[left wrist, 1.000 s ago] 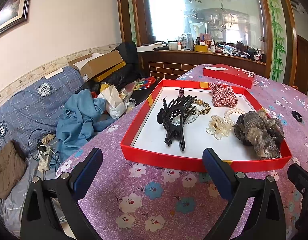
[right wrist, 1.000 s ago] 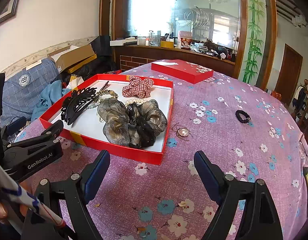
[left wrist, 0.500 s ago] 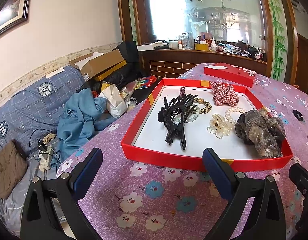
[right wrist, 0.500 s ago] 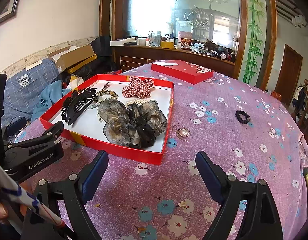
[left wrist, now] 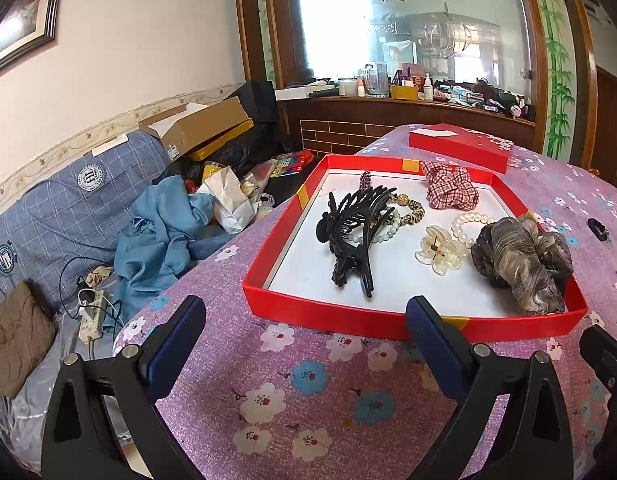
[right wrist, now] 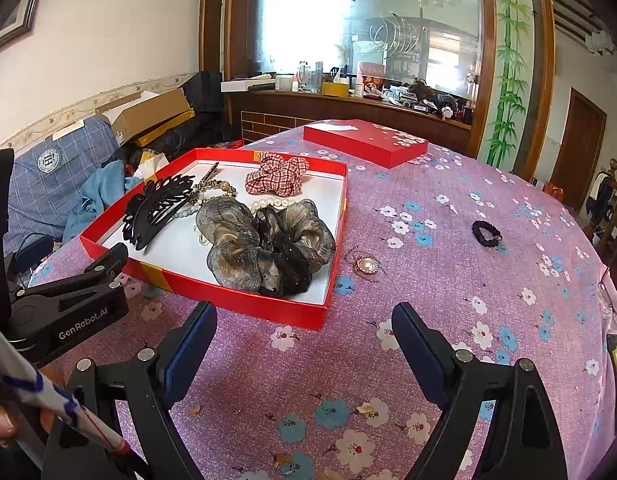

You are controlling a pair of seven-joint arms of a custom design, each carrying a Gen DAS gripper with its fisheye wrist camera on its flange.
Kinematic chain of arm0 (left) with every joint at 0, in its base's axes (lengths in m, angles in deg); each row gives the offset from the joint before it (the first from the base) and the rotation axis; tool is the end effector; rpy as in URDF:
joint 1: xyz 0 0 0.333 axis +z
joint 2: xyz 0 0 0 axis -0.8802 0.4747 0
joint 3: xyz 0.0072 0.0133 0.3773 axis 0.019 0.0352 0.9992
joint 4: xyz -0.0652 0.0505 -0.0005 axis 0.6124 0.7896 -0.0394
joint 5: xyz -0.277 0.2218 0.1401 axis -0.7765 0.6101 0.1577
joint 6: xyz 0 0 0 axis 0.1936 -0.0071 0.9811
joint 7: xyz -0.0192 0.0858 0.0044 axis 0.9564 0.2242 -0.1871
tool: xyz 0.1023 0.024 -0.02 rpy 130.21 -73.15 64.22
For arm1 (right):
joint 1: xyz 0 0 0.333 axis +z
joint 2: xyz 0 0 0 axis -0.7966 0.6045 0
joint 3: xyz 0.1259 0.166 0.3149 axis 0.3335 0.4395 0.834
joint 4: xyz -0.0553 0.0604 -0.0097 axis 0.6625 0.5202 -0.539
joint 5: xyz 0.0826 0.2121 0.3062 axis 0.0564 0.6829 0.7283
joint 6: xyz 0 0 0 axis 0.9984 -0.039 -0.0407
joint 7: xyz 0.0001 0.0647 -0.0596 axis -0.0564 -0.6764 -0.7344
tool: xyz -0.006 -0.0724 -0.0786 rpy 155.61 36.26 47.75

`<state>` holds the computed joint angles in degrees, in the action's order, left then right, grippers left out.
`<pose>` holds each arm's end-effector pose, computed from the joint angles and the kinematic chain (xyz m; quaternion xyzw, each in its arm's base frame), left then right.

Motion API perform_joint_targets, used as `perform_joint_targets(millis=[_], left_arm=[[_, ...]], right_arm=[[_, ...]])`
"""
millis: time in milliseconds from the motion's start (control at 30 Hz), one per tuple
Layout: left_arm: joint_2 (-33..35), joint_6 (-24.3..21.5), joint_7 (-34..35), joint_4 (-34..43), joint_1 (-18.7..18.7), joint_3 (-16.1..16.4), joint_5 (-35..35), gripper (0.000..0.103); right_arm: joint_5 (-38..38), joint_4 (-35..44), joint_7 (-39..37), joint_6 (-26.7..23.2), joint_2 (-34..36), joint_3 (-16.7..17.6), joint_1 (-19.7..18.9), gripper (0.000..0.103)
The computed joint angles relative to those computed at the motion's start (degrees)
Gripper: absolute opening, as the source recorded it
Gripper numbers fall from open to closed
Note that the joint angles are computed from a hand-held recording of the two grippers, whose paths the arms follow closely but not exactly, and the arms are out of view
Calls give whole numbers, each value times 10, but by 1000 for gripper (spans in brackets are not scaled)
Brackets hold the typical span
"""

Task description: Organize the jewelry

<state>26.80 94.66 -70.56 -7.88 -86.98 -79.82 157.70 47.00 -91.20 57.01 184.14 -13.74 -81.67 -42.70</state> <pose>0.6751 -0.3229 0.4632 -0.6661 0.5680 -0.2708 0.4004 0.6673 0.0800 0.4692 -0.6829 0.5864 -0.3020 0.3138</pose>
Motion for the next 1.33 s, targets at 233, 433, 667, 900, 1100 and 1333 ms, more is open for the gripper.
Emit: perform_joint_targets(millis=[233,433,667,900,1100,1333], left_arm=[[2,-2,2,4,-1,1,-2,100],[2,-1,4,4,-1,1,-4,100],[2,0,3,3,-1,2,-3,100],[1,0,2,1,-1,2,-3,100],[1,-4,2,3,-2,3,-3,100],[-13,-64,14,10,-29,-6,51,100]], right_arm=[[1,0,-2,0,0,1,-1,92],[2,0,-2,0,0,0,1,92],[2,2,-4,-2,2,4,-4,93],[3,2,-5,-3,1,5,-4,93],[3,2,-5,-3,2,6,-5,93],[14,6,8,-34,-6,-7,-17,93]])
